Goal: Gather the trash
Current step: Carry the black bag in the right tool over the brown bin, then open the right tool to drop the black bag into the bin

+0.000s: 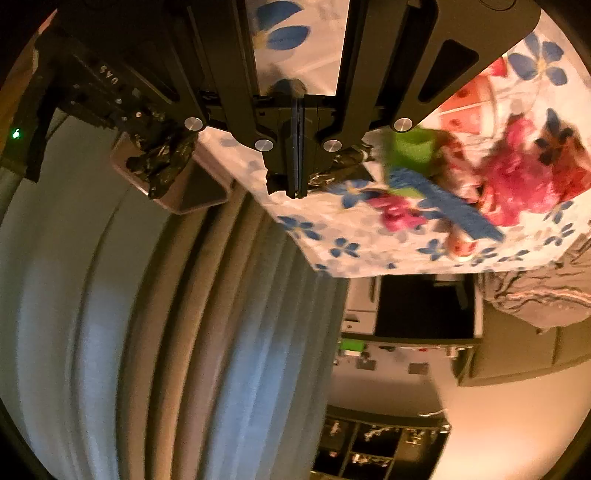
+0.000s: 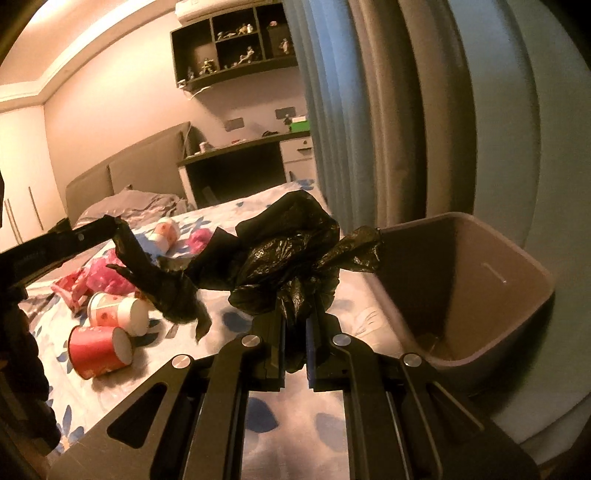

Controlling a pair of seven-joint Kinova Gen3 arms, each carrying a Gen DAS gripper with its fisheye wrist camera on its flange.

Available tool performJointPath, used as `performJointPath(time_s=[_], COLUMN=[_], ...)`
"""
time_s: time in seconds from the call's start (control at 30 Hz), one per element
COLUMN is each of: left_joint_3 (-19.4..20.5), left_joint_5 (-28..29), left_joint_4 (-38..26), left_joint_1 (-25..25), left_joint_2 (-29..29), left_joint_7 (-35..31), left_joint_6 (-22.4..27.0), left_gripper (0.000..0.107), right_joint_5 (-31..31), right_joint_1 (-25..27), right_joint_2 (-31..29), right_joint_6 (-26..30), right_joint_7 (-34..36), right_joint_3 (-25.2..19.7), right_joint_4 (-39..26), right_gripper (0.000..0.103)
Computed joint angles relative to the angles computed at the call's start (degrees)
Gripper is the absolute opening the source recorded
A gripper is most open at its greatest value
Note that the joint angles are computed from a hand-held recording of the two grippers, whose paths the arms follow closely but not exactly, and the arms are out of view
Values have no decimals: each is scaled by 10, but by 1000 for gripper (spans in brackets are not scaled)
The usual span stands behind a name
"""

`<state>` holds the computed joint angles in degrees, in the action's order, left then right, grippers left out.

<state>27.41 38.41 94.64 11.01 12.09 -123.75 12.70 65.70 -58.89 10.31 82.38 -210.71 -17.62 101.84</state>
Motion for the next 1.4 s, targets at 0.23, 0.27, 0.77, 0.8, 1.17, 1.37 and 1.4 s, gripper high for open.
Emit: performJointPath(time_s=[0.23,0.27,0.77,0.8,1.17,1.37,1.4], left_joint_3=[-24,-21,6,7,-22,-36,-36], left_joint_5=[-78,-86,-176,-178,-183,-184,-183], left_joint_4=[-62,-74,-250,-258,-327,-336,-336], left_joint_1=[73,78,183,187,226,234,234], left_joint_2=[37,45,183,190,250,260,260], left_joint_7=[56,62,107,107,122,131,131], left_joint_6=[2,5,38,42,106,129,132], left_gripper=[0,0,0,0,0,0,0], right_joint_5=[-3,-3,-41,-44,-52,-50,-50], right_joint_1=[1,3,36,38,72,83,85], right_joint_2=[-13,-16,-40,-40,-46,-48,-51], right_joint_6=[49,56,135,136,105,85,82], right_joint_7=[-24,-25,-65,-67,-75,-71,-72], right_joint_3=[-3,-4,-19,-19,-13,-10,-10], right_joint_4=[19,21,67,69,90,95,97], right_gripper=[9,9,9,9,9,9,9])
